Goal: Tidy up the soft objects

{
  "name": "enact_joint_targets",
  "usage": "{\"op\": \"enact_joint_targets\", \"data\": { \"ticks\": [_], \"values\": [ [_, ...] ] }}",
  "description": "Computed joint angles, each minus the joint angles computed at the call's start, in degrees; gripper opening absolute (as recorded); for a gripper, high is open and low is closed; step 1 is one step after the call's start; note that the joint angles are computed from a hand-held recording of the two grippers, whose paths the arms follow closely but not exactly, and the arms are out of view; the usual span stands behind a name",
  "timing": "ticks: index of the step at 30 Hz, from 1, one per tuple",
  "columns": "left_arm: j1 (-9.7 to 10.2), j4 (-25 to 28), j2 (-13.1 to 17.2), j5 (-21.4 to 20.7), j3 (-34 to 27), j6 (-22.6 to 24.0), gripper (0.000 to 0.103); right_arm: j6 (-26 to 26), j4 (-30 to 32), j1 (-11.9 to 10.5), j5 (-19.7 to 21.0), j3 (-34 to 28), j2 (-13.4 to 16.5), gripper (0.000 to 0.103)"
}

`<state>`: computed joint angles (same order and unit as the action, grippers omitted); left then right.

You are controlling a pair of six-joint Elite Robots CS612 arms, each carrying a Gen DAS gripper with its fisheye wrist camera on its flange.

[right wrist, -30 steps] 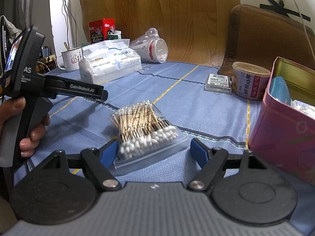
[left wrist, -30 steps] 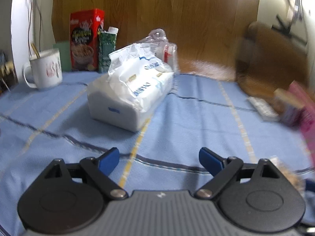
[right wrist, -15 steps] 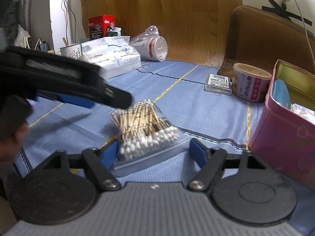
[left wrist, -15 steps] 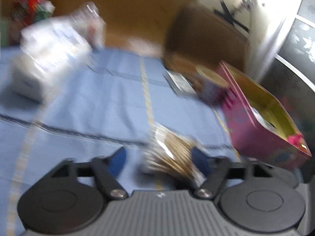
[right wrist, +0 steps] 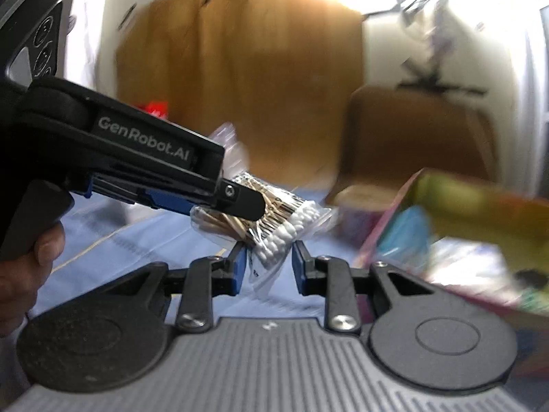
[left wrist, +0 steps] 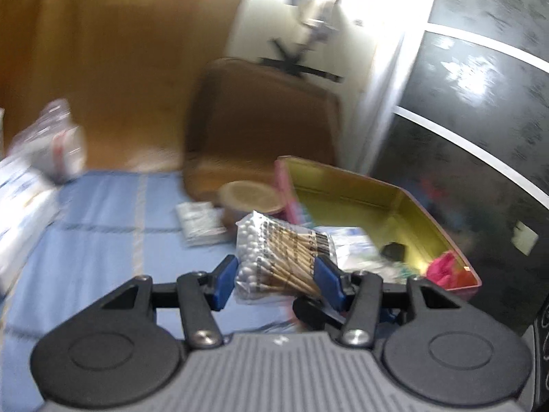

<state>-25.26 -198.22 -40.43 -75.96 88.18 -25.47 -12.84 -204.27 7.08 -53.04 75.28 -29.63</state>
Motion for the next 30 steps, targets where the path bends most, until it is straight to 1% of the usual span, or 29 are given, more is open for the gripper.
{"op": "enact_joint_targets", "data": {
  "ticks": [2,5,6,7,8,10,11,12,14,17,19,24,28,30],
  "values": [
    [-0.11,1.4,1.5,-2.2,-3.6,2.2,0.049,2.4,-1.9,-0.5,-2.8,-0.6,0.3,0.032],
    [-0.43,4.5,3.8,-4.5,-8.8,3.8,0.050,4.8,-2.0,-1.3,-6.9,-1.7,0.6,0.032],
    [-0.62,5.1,4.8,-4.6,-10.7,4.7,0.057,5.6,-1.6,-1.3,-8.9,-2.3,0.8,0.031],
    [-0.79,5.9,5.8,-4.3,-12.6,6.0,0.062,6.3,-1.4,-1.3,-11.0,-3.3,1.3,0.032],
    [-1.09,7.3,6.7,-2.8,-14.5,7.0,0.070,6.6,-1.4,-1.2,-13.8,-4.4,1.9,0.032],
    [-1.66,10.6,7.9,0.6,-17.2,7.6,0.070,5.6,1.0,-0.4,-21.7,-7.7,3.4,0.033],
    [-1.76,12.0,8.2,1.3,-17.8,7.4,0.070,6.1,2.6,-0.3,-23.9,-9.1,4.0,0.033],
    [-1.76,12.3,8.3,1.2,-17.8,6.9,0.070,7.1,3.8,-0.4,-24.5,-9.4,4.0,0.033],
    [-1.66,11.8,8.1,1.2,-16.9,6.3,0.070,9.7,4.3,-1.1,-23.6,-9.3,4.0,0.033],
    [-1.79,12.7,7.4,3.7,-15.5,4.7,0.070,9.9,2.6,-1.4,-23.3,-8.1,3.7,0.033],
    [-1.85,12.5,6.7,4.8,-14.3,3.8,0.070,10.6,2.2,-1.5,-22.1,-7.3,3.4,0.033],
    [-2.66,12.6,5.2,10.0,-11.4,3.7,0.071,12.1,0.8,-1.6,-19.5,-5.4,2.6,0.036],
    [-3.14,12.8,4.1,12.4,-9.0,3.7,0.071,13.5,-0.6,-1.7,-17.8,-4.3,1.9,0.038],
    [-3.37,13.0,3.6,13.4,-8.0,3.6,0.076,14.4,-0.8,-1.8,-16.5,-3.5,1.4,0.040]
  ]
}}
